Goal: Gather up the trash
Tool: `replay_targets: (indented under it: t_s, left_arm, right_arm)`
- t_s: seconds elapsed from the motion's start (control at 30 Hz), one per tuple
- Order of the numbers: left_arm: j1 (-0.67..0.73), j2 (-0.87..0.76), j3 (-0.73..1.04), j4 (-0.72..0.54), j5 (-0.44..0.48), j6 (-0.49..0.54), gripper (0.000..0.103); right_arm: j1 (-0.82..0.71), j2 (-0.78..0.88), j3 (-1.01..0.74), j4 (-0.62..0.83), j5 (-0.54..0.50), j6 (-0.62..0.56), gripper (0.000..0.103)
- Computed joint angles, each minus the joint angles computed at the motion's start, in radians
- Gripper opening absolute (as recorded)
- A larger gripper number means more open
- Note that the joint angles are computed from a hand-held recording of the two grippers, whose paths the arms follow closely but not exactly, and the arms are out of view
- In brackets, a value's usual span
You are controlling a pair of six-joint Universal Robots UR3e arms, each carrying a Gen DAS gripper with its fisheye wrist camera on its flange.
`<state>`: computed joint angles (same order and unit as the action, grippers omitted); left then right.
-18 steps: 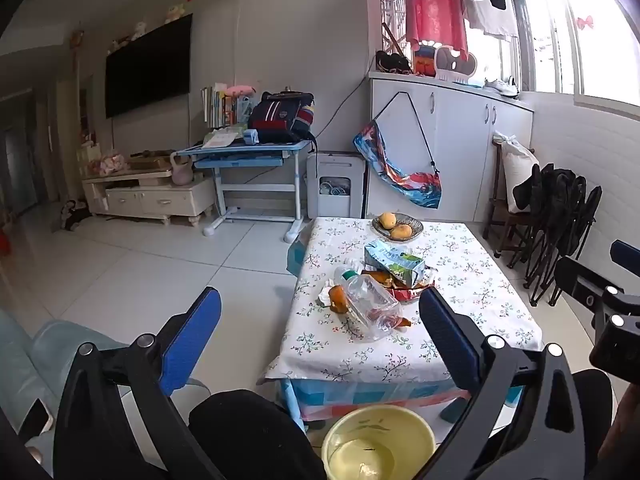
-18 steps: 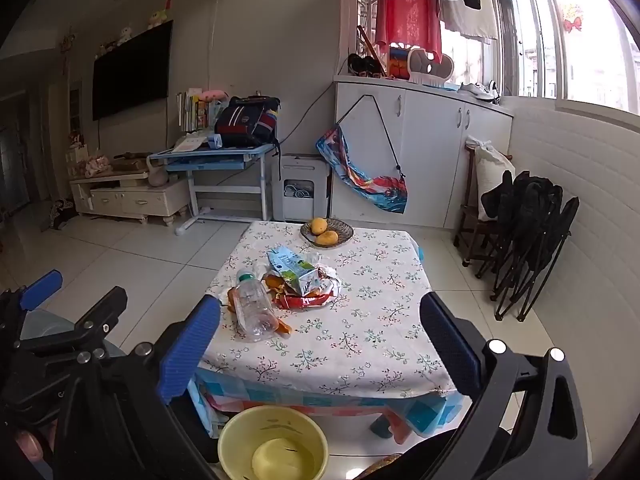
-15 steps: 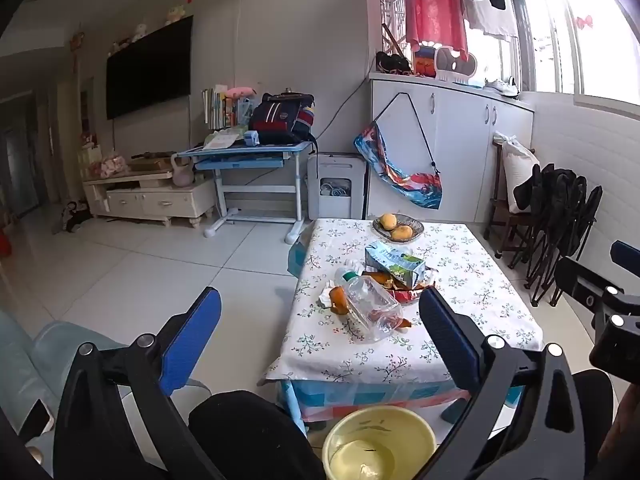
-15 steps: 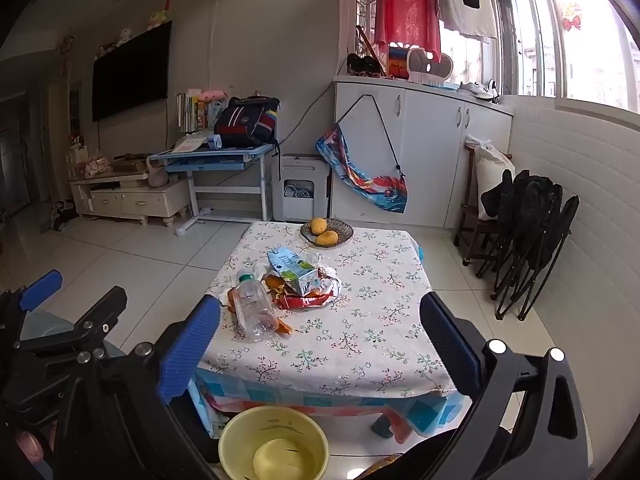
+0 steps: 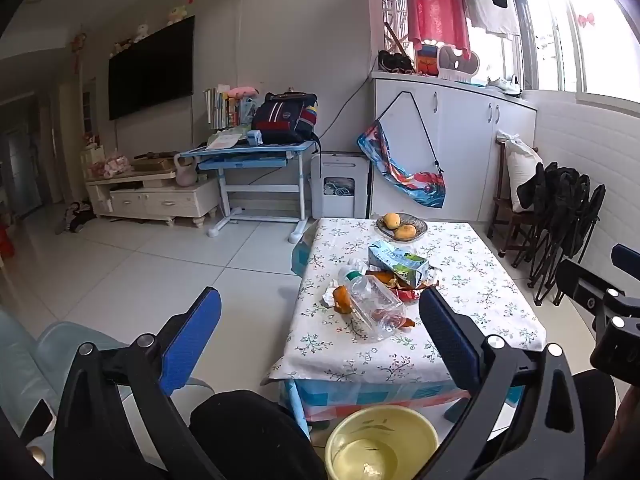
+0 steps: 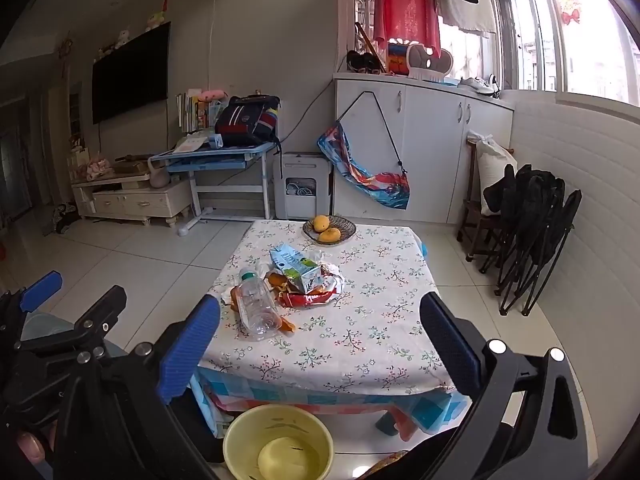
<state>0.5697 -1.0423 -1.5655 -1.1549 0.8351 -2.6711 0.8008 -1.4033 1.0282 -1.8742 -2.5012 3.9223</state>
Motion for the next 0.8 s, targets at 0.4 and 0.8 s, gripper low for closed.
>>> replay_targets:
  t_s: [0.4,0.8]
  left_arm:
    - [-0.008,0.008,-0.014,0.017,0.019,-0.005,0.096]
    - [-0.078,0.010,-0.023,0.065,0.114,-0.021,0.096]
  right_arm:
    - [-0.001,-0.036,0.065,-0.036,0.006,0.009,0.096]
    - [-0.005,-0.066,0.117,-0.077,-0.003,0.033,0.096]
